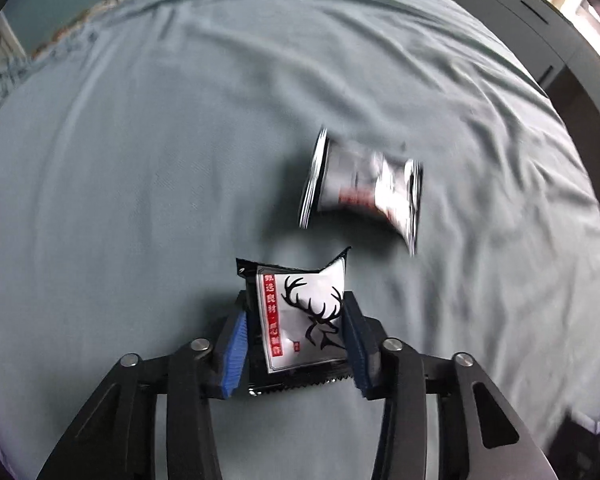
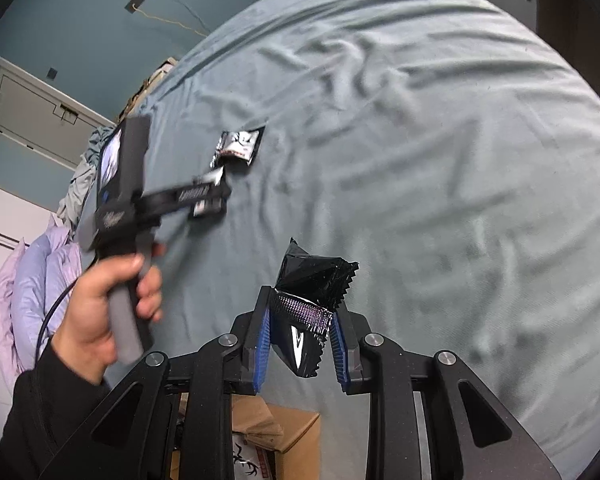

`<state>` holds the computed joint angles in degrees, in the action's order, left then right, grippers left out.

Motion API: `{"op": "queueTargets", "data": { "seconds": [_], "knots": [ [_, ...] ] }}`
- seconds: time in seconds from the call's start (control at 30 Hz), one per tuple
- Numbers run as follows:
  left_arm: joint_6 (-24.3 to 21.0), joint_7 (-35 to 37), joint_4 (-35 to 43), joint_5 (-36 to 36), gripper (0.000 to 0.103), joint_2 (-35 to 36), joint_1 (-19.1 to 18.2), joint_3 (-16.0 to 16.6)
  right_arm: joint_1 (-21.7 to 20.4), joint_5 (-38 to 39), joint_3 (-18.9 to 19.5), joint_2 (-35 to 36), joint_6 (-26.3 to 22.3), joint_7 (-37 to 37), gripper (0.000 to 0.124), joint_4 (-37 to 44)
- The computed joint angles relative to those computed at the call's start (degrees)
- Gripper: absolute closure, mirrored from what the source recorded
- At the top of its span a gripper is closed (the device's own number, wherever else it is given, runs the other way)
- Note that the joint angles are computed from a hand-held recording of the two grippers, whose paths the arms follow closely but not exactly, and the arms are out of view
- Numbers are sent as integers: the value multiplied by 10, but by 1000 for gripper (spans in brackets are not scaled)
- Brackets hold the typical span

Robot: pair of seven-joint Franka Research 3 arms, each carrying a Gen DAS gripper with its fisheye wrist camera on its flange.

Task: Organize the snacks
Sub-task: 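Grasp a white deer-print packet with the left tool while the right tool holds the black packet, then open the left tool over the box to drop the white packet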

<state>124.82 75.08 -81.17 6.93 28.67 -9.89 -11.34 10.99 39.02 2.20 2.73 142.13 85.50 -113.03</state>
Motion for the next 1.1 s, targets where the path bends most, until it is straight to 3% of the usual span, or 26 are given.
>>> {"op": "queueTargets", "data": {
  "seconds": [0.1, 0.2, 0.37, 0.5, 0.6, 0.67, 0.7, 0.77, 0.83, 0.87, 0.9, 0.97, 1.1],
  "knots": [
    [-6, -2, -76, -22, 64, -68, 18, -3, 3, -31, -1, -14, 10, 28, 100, -19],
    [26, 26, -171, -79, 64, -158, 46, -9, 9, -72, 1, -26, 21, 59, 100, -36],
    [47, 142, -291, -158, 64, -300, 54, 7, 22, -160, 10, -53, 33, 114, 100, -65],
    [46, 266, -366, -260, 64, -399, 30, 39, 28, -179, 13, -83, 40, 132, 100, -91],
    [20, 414, -442, -424, 63, -473, -19, 95, 34, -168, 14, -113, 68, 133, 100, -122],
    [21, 480, -500, -488, 62, -512, -36, 110, 40, -152, 13, -133, 90, 122, 100, -142],
    [15, 477, -517, -478, 62, -518, -23, 92, 44, -146, 15, -146, 104, 117, 100, -155],
    [21, 441, -516, -393, 62, -518, -30, 68, 51, -133, 13, -170, 122, 104, 100, -181],
    [39, 445, -517, -370, 60, -519, -42, 64, 60, -114, 10, -196, 135, 89, 100, -207],
    [45, 440, -514, -365, 51, -516, -46, 65, 60, -114, 11, -208, 139, 89, 100, -220],
    [59, 436, -515, -365, 35, -515, -50, 65, 56, -118, 13, -219, 143, 94, 100, -231],
    [96, 420, -535, -350, 17, -531, -50, 63, 55, -117, 11, -232, 143, 101, 100, -246],
    [115, 370, -541, -322, 17, -533, -48, 74, 67, -76, -12, -264, 136, 84, 100, -265]
  ]
}}
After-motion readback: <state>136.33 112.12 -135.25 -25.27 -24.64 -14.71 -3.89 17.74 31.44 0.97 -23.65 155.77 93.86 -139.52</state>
